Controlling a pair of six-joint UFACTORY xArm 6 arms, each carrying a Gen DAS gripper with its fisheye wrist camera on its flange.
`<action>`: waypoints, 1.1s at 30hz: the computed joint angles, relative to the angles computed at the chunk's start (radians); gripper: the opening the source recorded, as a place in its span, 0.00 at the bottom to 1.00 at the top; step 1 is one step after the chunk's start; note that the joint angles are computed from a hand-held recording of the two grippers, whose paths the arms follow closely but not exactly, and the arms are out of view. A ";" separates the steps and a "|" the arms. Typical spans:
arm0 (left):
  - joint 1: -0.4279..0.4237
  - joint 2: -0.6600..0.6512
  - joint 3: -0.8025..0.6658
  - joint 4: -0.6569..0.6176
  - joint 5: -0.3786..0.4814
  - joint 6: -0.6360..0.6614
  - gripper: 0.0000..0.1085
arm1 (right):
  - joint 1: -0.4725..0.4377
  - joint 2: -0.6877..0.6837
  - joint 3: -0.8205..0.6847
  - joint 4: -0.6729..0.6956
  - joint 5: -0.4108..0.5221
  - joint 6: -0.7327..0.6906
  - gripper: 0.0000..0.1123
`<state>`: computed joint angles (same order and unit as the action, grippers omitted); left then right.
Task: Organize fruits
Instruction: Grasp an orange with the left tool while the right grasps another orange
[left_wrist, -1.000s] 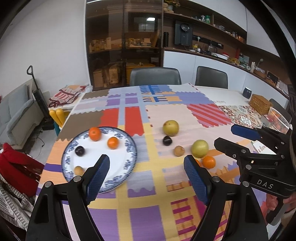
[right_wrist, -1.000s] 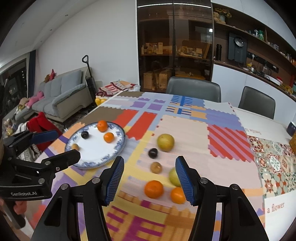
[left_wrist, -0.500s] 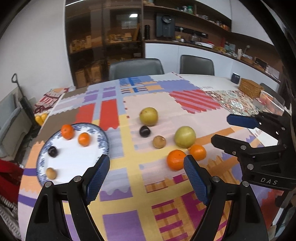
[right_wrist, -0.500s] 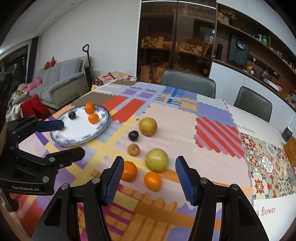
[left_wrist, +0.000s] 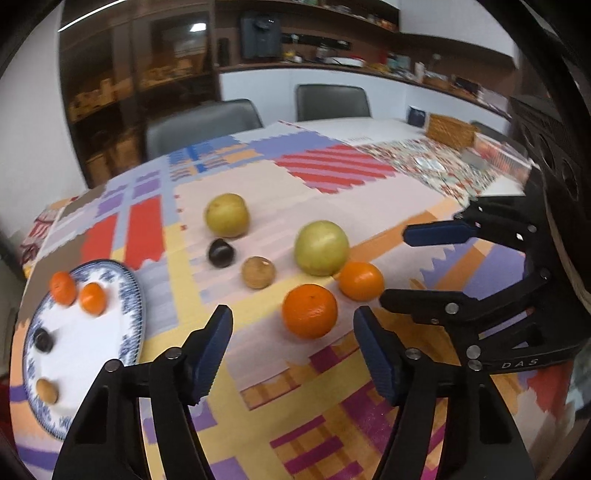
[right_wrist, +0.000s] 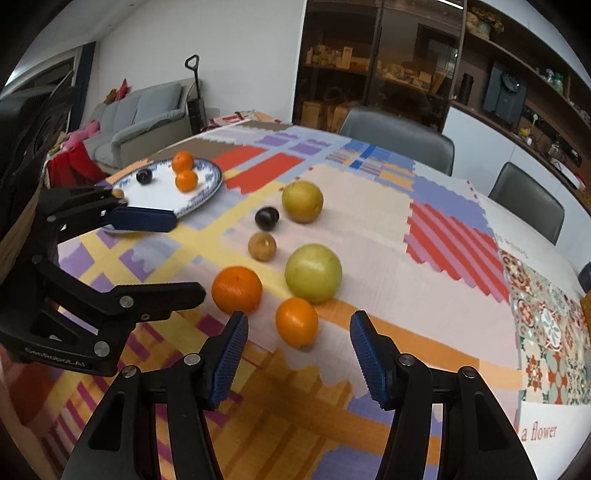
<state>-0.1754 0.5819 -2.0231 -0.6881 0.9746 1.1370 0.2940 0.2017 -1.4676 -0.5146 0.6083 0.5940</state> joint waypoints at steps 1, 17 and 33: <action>-0.003 0.013 -0.015 0.007 0.011 0.008 0.60 | -0.003 0.002 0.006 0.011 -0.008 -0.010 0.52; -0.013 0.202 -0.293 0.066 0.198 -0.068 0.43 | -0.034 0.061 -0.004 0.185 -0.059 -0.144 0.33; -0.007 0.171 -0.250 0.056 0.174 -0.105 0.36 | -0.039 0.074 -0.017 0.223 -0.076 -0.139 0.29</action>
